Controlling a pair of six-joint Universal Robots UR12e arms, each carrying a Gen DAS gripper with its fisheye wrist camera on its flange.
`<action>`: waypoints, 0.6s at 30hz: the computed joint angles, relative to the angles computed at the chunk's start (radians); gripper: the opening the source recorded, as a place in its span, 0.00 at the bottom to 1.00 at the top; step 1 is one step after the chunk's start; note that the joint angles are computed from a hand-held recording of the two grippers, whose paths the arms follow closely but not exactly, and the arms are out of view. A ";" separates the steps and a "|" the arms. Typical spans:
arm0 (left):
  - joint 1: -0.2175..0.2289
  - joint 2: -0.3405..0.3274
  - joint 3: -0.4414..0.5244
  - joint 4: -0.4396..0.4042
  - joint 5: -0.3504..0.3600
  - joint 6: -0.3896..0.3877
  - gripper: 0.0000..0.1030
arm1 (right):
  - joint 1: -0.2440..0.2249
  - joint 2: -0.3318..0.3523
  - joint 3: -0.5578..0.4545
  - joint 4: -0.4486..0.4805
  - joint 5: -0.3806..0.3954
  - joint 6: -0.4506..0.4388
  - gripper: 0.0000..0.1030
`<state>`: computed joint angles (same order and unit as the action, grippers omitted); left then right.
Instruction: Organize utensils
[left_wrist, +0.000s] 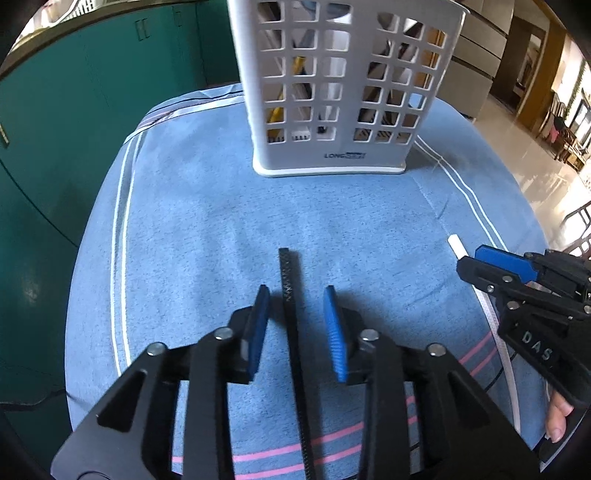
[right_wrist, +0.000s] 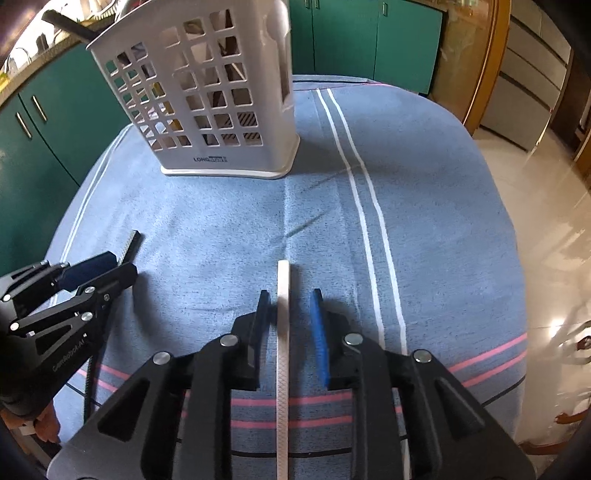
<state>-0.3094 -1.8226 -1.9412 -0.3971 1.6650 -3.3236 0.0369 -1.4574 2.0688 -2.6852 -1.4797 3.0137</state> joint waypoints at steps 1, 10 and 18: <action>0.000 -0.003 0.005 -0.006 0.002 0.003 0.33 | 0.008 0.004 -0.006 0.002 -0.019 -0.003 0.22; 0.007 -0.009 0.017 -0.020 -0.011 0.022 0.40 | 0.027 0.021 -0.019 -0.014 -0.056 0.002 0.26; 0.019 -0.007 0.000 0.022 -0.017 0.004 0.08 | 0.023 0.004 0.004 -0.025 0.004 0.001 0.07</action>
